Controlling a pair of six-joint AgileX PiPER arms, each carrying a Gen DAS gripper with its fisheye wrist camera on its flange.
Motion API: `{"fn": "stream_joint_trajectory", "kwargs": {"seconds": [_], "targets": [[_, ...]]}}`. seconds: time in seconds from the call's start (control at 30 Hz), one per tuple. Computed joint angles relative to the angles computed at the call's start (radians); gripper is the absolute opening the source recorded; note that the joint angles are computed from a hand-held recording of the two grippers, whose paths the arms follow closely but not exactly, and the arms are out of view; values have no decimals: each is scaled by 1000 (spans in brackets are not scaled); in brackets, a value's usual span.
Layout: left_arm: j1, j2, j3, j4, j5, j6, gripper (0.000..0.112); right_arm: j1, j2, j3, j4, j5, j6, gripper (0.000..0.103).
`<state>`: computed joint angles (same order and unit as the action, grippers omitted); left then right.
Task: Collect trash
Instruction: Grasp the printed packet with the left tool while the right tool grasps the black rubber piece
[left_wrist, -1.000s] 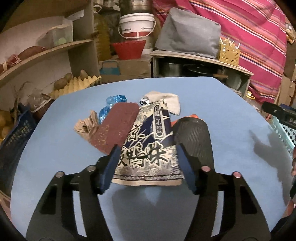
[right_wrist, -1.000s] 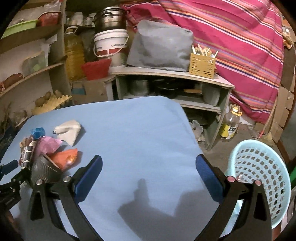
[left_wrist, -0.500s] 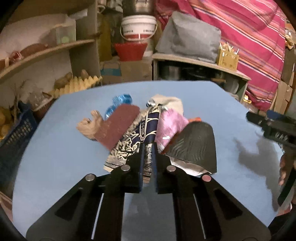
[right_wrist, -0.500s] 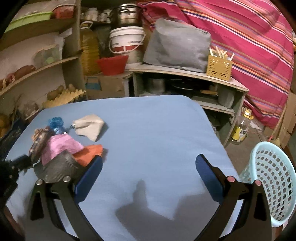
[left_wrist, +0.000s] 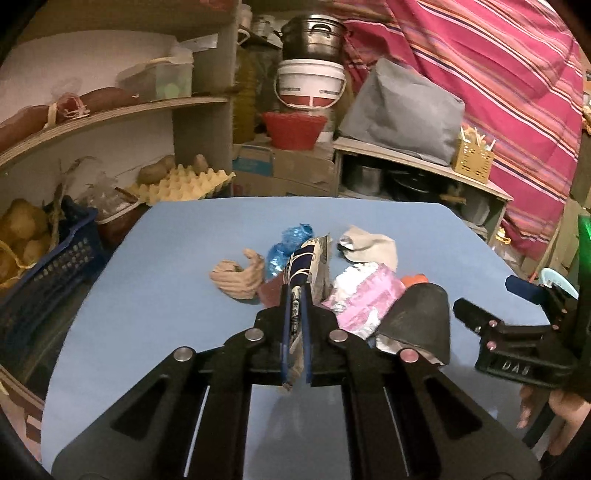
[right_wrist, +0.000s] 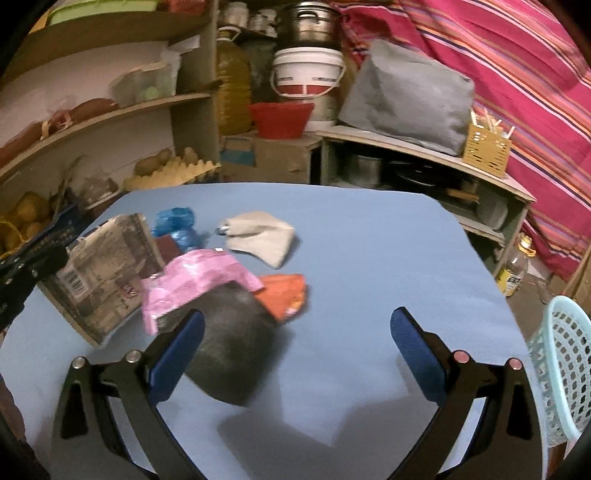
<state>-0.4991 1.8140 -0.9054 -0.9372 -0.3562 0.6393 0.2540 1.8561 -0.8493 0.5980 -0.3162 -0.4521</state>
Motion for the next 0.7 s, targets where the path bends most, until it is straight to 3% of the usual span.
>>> {"fn": "stream_joint_trajectory", "kwargs": {"seconds": [0.37,0.53,0.6,0.7], "targets": [[37,-16,17,11,-15,6,2,103,105,-123,314,49,-270,98],[57,-15,19,31,-2,-13,2,98,147,-176,399,102,-332,98],[67,-10,11,34,10,-15,2,100,168,-205,512,113,-441,98],[70,1,-3,11,22,5,2,93,180,-219,525,132,-448,98]]}}
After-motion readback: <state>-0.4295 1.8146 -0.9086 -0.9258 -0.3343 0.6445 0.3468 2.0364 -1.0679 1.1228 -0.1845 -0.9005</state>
